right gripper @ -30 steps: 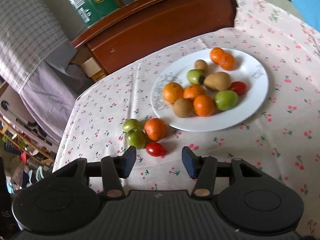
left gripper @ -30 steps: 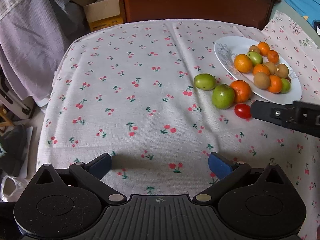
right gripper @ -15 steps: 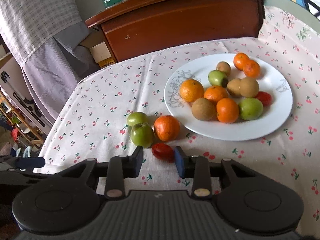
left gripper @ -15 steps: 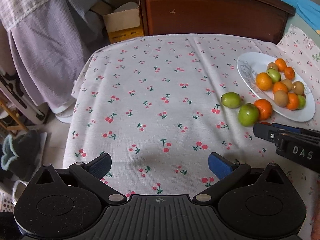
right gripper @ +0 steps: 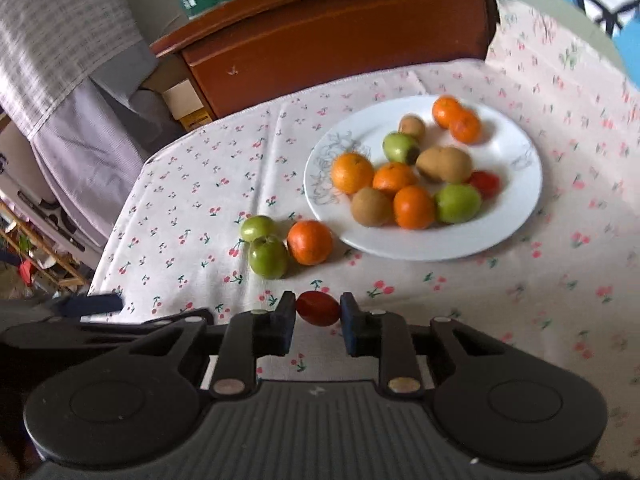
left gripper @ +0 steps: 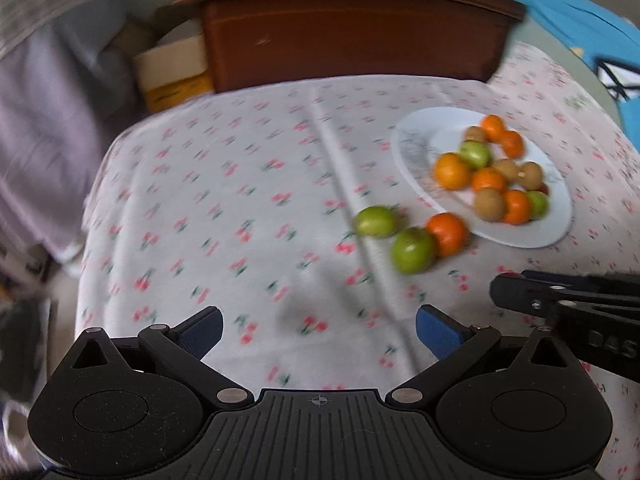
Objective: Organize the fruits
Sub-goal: 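Grasp a green fruit with the left tool while the right tool holds the tomato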
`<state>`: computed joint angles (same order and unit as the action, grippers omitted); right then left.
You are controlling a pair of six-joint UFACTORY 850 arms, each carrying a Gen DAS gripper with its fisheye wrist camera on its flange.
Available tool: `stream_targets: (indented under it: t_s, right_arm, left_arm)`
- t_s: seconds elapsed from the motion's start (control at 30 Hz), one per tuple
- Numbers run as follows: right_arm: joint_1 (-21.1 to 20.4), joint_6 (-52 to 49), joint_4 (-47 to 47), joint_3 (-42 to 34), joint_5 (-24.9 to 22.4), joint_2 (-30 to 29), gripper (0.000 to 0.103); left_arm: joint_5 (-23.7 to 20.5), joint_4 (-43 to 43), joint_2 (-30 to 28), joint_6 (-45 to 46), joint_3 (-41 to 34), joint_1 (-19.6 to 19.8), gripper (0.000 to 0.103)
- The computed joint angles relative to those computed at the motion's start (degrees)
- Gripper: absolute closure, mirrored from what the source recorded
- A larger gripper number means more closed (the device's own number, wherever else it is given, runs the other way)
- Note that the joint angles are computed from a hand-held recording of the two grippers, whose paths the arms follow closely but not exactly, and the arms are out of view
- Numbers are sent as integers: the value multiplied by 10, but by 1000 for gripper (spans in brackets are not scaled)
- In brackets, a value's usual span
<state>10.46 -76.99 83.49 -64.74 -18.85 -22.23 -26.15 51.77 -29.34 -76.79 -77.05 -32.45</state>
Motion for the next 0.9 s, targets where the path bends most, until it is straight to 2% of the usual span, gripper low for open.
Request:
stream_targets:
  t_s: [0.13,0.2,0.4,0.63,0.83,0.9]
  right_arm:
    - [-12,9,-53,2,-17,18,79]
    - [-17,6,-47,1,-25,19,79]
    - [-27,21,-16,-9,-36,12,79]
    - [-37,36,6,-20,-41,5,79]
    - [-38,62,-11,-27,-46,-2,79]
    - [-38,75,-18,-28,-45,-3,79]
  left_arm:
    - [37,-28,-13,79,-20,11,0]
    - [36,-62,-26,119,-36,17,0]
    - [63,35,-29,11,-26,19,0]
    - [89,120,-27,-35,-19,12,3]
    - [99,146,-31,-50,-23,10,21]
    - [106,143,-34,-48,-25,11,31]
